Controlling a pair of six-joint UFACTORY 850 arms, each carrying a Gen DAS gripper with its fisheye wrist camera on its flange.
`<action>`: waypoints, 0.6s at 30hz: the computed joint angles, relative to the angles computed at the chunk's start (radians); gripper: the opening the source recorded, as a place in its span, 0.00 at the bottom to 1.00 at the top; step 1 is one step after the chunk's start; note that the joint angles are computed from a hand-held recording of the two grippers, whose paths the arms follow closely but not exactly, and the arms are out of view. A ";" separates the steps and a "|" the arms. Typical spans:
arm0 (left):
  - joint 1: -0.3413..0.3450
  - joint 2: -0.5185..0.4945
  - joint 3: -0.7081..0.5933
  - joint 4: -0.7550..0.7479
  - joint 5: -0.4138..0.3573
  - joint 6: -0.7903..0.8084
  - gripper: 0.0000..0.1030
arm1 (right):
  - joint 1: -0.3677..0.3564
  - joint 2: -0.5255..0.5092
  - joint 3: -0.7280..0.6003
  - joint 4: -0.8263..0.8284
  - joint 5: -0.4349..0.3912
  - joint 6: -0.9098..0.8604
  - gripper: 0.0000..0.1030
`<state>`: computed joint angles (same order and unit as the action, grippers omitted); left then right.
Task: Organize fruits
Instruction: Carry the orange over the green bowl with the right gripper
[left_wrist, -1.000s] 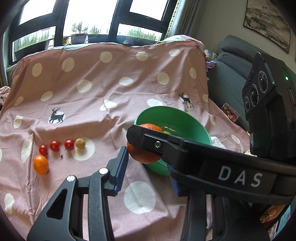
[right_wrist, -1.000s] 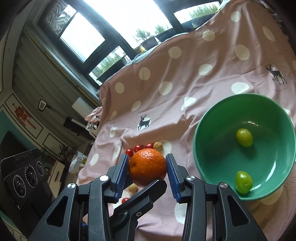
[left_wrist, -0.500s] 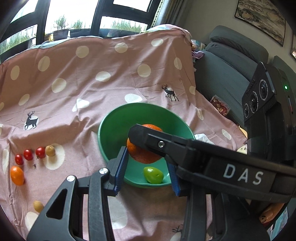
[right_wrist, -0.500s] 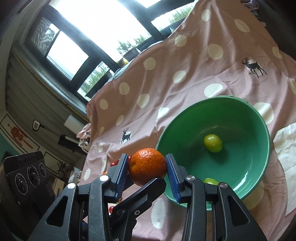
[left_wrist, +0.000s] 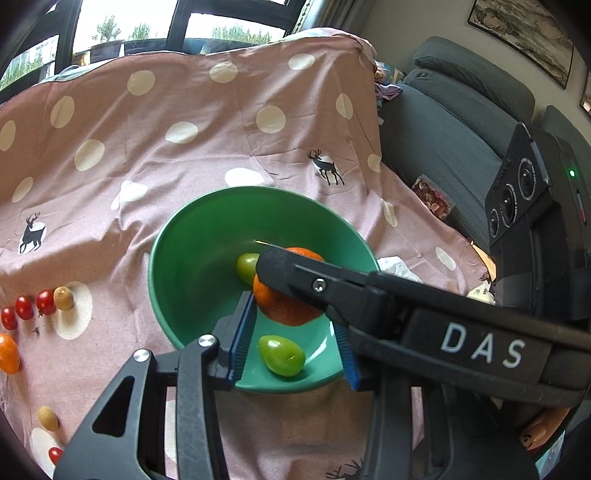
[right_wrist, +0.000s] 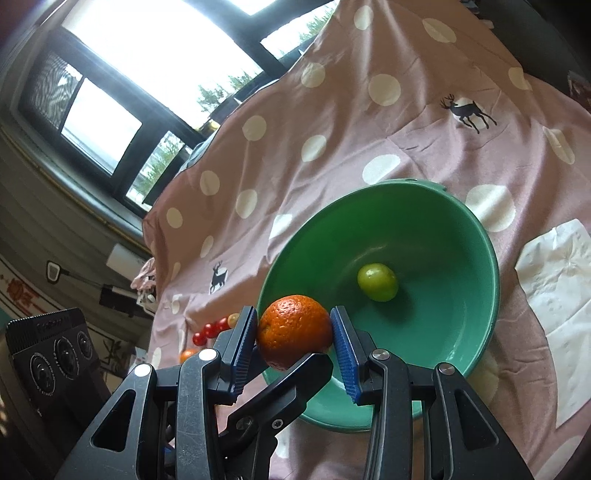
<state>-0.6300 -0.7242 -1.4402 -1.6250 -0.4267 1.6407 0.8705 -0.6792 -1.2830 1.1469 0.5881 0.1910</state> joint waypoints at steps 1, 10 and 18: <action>0.000 -0.003 -0.002 0.002 -0.003 -0.002 0.40 | 0.000 0.001 0.002 0.006 -0.001 0.000 0.42; 0.002 -0.037 -0.039 0.044 -0.043 -0.051 0.40 | -0.004 -0.003 -0.007 0.096 -0.012 -0.069 0.42; -0.002 -0.062 -0.067 0.083 -0.064 -0.104 0.40 | -0.009 0.000 0.003 0.138 -0.026 -0.084 0.42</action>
<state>-0.6320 -0.7866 -1.5073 -1.5423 -0.4906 1.5369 0.8611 -0.6793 -1.2796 1.2849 0.5625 0.1069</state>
